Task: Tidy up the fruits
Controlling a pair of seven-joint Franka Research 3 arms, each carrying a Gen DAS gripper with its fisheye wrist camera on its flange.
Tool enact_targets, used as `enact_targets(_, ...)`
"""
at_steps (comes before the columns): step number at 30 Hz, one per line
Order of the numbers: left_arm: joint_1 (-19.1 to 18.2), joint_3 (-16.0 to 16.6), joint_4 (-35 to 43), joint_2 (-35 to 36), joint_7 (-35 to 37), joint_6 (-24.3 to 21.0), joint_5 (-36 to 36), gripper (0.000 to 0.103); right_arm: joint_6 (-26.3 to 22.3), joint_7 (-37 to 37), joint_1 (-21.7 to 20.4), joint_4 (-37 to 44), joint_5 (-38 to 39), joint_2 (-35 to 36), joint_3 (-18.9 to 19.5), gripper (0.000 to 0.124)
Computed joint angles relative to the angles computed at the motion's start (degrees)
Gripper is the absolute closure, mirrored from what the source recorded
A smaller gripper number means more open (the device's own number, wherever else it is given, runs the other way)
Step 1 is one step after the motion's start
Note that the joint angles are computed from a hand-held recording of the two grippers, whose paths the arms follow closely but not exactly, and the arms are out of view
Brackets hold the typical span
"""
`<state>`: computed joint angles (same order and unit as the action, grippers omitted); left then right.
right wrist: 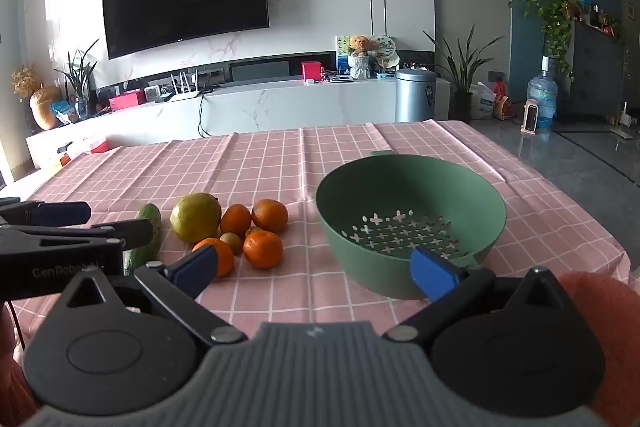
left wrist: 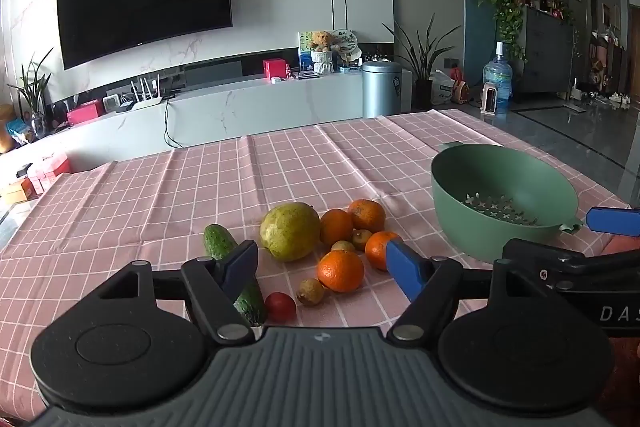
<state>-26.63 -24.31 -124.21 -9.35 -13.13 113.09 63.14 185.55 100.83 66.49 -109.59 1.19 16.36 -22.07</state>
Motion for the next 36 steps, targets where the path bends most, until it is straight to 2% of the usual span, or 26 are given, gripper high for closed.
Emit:
enact_targets(1,0.01,0.63,0.04,-0.36,0.51,1.36,-2.17,0.017,0.00,-0.01,0.00,0.02,0.03,0.02,0.01,0.025)
enact_targets(3,0.26,0.53,-0.15,-0.53,0.63,1.53,-1.95,0.017,0.00,-0.04,0.01,0.02,0.07,0.02,0.01,0.025)
enact_targets(15,0.34,0.09,0.01,-0.33,0.29,0.38,-1.56,0.017,-0.79,1.61,1.06,0.41,-1.63,0.20,-1.21,0.025)
enact_targets(16,0.33,0.07,0.06,-0.27,0.28,0.30,-1.54,0.017,-0.65,1.25,-0.54,0.31,-1.71,0.03,0.17,0.025)
enact_targets(27,0.24,0.16,0.12,-0.08,0.41,0.16,-1.53,0.016,-1.12,3.10,-0.62,0.25,-3.99,-0.23,-0.05,0.025)
enact_targets(28,0.25,0.19,0.06,-0.06,0.38,0.28,-1.44,0.016,-0.90,3.84,0.57,-0.20,-4.49,-0.32,-1.25,0.025)
enact_targets(36,0.16,0.18,0.12,-0.02,-0.83,-0.18,-1.46,0.015,-0.76,4.55,1.36,-0.08,-5.06,0.39,-2.39,0.025)
